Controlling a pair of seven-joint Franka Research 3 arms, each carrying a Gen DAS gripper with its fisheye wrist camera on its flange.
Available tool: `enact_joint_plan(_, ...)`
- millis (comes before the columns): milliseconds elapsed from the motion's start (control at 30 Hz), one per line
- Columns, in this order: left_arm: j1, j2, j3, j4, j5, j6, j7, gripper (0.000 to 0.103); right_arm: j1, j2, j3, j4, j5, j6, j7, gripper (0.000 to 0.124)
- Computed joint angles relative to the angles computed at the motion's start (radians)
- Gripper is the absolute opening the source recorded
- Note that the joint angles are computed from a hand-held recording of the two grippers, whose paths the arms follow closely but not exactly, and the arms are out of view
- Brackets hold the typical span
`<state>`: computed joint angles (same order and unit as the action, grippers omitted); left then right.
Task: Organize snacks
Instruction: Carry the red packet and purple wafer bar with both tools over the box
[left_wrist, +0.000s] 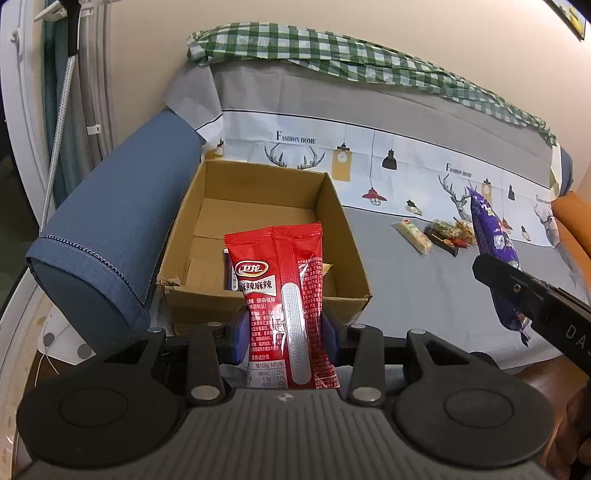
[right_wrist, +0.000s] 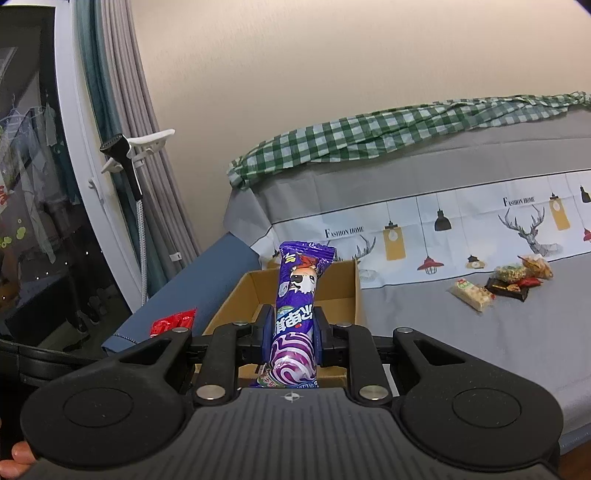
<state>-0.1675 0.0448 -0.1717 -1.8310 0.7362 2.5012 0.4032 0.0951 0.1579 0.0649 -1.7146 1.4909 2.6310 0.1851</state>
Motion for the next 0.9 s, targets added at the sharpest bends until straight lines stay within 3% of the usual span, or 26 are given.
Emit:
enact_joint_plan(200, 0.012, 0.026, 0.014, 0.017, -0.014, 0.013, 0.04, 0.044, 0.005, 0.041, 0.005, 0.038, -0.085, 0.012, 0.07, 0.022)
enact_joint_plan(533, 0.042, 0.097, 0.053, 0.11, 0.021, 0.011, 0.078, 0.044, 0.0, 0.166, 0.055, 0.175, -0.221, 0.116, 0.135, 0.022)
enact_joint_plan(767, 0.058, 0.211, 0.076, 0.246, -0.069, 0.003, 0.169, 0.044, 0.004, 0.326, 0.088, 0.379, -0.417, 0.122, 0.296, 0.022)
enact_joint_plan(900, 0.057, 0.324, 0.093, 0.391, -0.123, -0.028, 0.252, 0.044, 0.022, 0.45, 0.095, 0.55, -0.55, 0.088, 0.415, 0.022)
